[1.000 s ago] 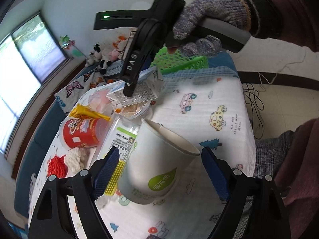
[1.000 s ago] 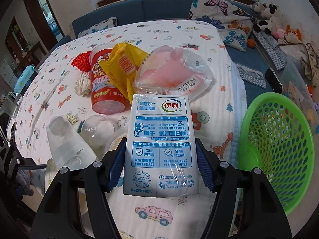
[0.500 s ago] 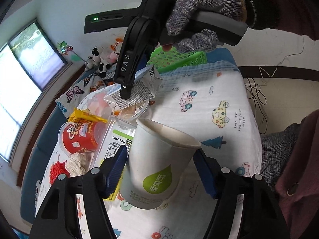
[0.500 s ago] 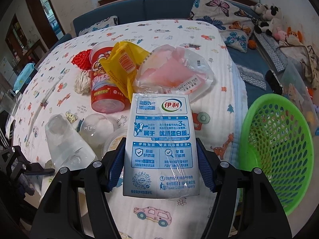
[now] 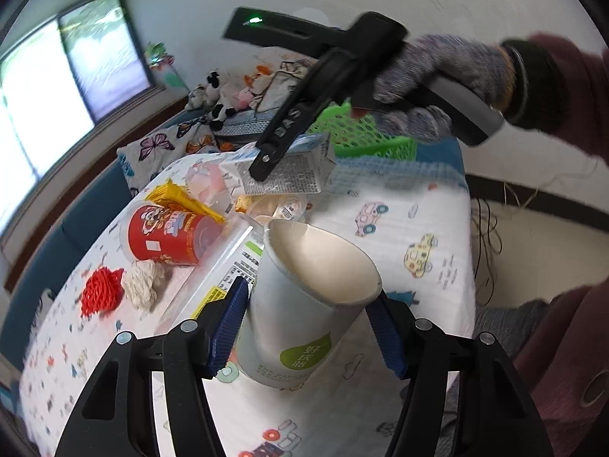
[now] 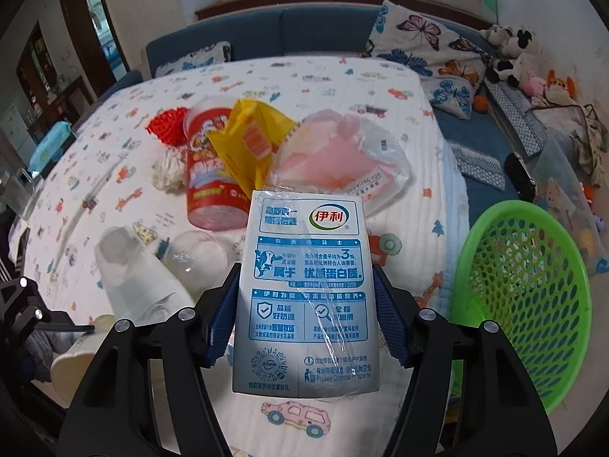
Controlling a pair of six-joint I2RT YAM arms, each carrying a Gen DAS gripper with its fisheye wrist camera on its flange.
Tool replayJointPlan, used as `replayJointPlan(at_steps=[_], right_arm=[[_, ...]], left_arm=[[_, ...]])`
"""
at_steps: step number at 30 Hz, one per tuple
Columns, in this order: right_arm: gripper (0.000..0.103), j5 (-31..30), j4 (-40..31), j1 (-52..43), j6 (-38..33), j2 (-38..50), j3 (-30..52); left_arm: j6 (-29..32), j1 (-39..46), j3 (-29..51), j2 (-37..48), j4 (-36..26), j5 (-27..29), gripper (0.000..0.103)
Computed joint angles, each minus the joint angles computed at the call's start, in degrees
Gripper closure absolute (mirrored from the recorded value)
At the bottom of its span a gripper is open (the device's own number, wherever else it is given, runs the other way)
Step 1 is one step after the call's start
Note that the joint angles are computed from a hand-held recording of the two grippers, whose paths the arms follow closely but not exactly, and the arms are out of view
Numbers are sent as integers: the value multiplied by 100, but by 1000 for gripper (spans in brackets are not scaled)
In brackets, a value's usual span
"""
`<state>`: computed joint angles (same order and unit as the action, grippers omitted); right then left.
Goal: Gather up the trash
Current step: 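Carry the milk carton over the green basket and open the right gripper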
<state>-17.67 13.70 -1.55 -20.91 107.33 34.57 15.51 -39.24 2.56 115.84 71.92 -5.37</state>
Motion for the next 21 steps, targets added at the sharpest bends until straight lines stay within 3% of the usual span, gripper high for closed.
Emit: replayJointPlan(at_steps=[12,21], right_arm=[[38,-285,-134,-1476,-326,-226,130],[38,-77,92,-2637,-512,878,902]], left_arm=[[-864,56,266,-2193,-2170,201,44],[-1448,92,1239,-2429,-3149,281,45]])
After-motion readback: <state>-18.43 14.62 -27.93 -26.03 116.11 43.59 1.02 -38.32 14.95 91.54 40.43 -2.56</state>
